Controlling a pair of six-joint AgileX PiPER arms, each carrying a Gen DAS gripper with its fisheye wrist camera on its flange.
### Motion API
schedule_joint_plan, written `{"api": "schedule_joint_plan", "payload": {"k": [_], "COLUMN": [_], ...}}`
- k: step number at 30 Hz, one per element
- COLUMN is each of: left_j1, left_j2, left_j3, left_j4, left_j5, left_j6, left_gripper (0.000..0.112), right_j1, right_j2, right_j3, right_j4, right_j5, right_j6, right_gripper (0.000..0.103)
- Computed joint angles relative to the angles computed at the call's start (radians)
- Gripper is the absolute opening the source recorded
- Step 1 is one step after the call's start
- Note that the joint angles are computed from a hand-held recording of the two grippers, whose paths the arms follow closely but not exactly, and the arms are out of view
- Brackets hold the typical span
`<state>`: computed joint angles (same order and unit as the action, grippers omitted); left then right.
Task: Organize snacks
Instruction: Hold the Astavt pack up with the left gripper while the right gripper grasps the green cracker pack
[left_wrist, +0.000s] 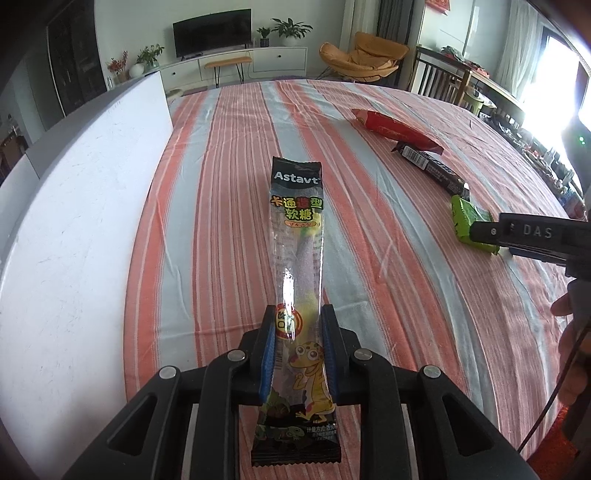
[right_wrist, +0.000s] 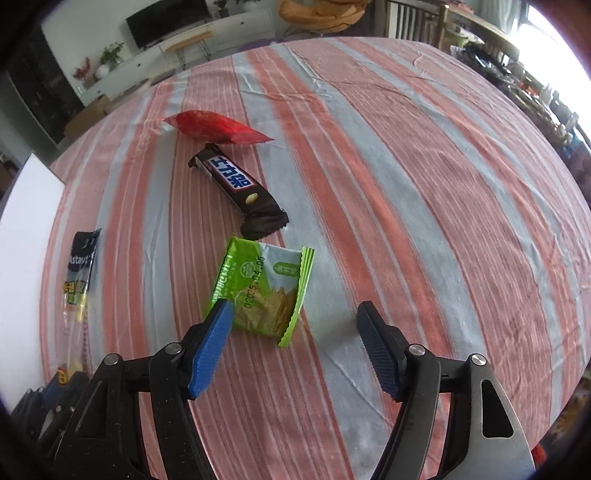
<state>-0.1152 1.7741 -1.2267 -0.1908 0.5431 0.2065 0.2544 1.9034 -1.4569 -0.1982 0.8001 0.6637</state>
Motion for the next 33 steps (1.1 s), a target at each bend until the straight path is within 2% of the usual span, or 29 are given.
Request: {"api": "schedule_joint_plan", "payload": {"k": [2,5,14,18,20,21,24,26,31,33], "left_j1": [-0.001,0.0,0.034,0.059,0.067,0.072,0.086,0.095,0.107,0.113], "left_j2": [-0.005,-0.012,-0.046,-0.087,-0.114,-0.134,-0.18,-0.196,-0.226,-0.246], "left_j3": [0.005,0.015,0.026,0.039,0.05,0.061,0.092,0.103,0.11,0.113], "left_j4": [-0.003,-0.004,-0.105,-0.178,-0.209,-0.227,-0.273,-0.294,-0.328,-0.34], "left_j5": [-0.002,-0.007,0.02,0.05,0.063,0.067,0.07,0.082,0.101,0.105], "left_j6": [0.001,0.006,0.085,0.146,0.173,0.193,0.237,0.257,0.282,0.293], "left_gripper": [0.02,0.02,0.019,0.019,0.019,0.019,0.019,0.019,0.019,0.019], "right_j1": [-0.008,-0.049,-0.058,-0.097,-0.134,-0.16,-0.275,-0.312,-0.183,-0.091], "right_j2": [-0.004,-0.042,-0.145,-0.196,-0.217,-0.223,-0.224,-0.2,-0.128,-0.056], "right_j3": [-0.005,0.025,0.125,0.199,0.227,0.236,0.233,0.19,0.071,-0.018], "right_j4": [0.023,0.103,0.031,0.078,0.077,0.101,0.318,0.43,0.379,0.268], "right_j5": [0.015,-0.022,-0.114,-0.187,-0.197,-0.193,-0.165,-0.114,-0.047,0.007], "right_j6": [0.005,-0.052,0.004,-0.072,-0.101,-0.122,-0.247,-0.297,-0.206,-0.088], "right_gripper": [0.076,0.076,0.076,0.076,0.076,0.076,0.076,0.077,0.077,0.076]}}
